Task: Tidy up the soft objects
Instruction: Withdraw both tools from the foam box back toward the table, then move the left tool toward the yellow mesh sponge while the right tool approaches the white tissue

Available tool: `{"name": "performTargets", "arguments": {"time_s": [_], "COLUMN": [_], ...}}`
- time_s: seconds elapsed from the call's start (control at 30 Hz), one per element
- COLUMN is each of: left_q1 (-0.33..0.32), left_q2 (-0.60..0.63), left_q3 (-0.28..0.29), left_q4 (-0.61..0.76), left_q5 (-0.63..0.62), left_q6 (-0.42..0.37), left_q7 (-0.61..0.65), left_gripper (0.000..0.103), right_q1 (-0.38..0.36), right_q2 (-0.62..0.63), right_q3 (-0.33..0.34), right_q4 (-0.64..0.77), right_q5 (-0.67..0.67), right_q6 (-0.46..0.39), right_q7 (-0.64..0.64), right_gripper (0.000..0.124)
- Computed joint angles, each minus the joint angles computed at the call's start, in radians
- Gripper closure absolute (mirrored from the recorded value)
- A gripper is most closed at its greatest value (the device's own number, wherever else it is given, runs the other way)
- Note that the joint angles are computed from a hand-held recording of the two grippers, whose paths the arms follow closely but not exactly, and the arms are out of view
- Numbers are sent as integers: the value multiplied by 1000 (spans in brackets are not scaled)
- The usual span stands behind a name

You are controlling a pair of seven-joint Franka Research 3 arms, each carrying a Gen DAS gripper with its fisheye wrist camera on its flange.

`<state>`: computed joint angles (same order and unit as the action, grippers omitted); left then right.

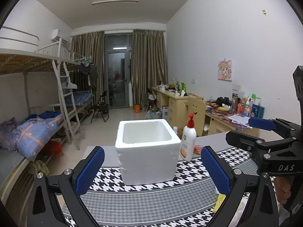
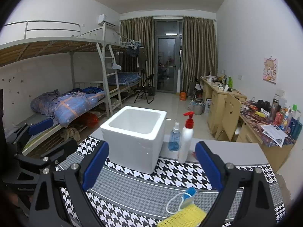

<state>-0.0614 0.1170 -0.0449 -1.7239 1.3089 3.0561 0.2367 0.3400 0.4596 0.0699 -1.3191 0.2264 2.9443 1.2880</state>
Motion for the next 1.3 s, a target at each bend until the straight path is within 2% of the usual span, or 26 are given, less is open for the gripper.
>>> {"name": "performTargets", "arguments": {"time_s": [0.27,0.47,0.57,0.63,0.87,1.03,1.13,1.23,1.3], "left_q1": [-9,-17,-21,-30,-32,-35,-32,-40,-43], "left_q2": [1,15,19,18,24,29,36,42,49], "left_q3": [-2,-5,-5,2,-16,-40,-49,-54,-55], "left_q4": [-4,8,8,14,33,41,40,34,37], "left_q5": [55,84,85,142,276,373,378,362,363], "left_q6": [20,33,53,60,23,-15,-18,-43,-38], "left_q7": [-56,-85,-88,-149,-282,-367,-384,-363,-358], "left_gripper": [1,1,1,1,1,1,1,1,1], "right_q1": [-16,5,-5,-6,21,13,41,1,7], "right_q2": [-44,-67,-80,-88,-103,-117,-127,-141,-148], "right_q3": [6,-32,-25,-26,-74,-76,-116,-73,-84], "right_q4": [-91,-140,-167,-185,-234,-275,-301,-330,-347], "right_q5": [28,1,4,4,-30,-30,-52,-31,-30], "right_q6": [50,81,95,108,147,175,194,208,215], "right_q7": [-1,40,39,45,96,114,150,133,139], "right_gripper": [29,29,29,29,29,29,29,29,29]}}
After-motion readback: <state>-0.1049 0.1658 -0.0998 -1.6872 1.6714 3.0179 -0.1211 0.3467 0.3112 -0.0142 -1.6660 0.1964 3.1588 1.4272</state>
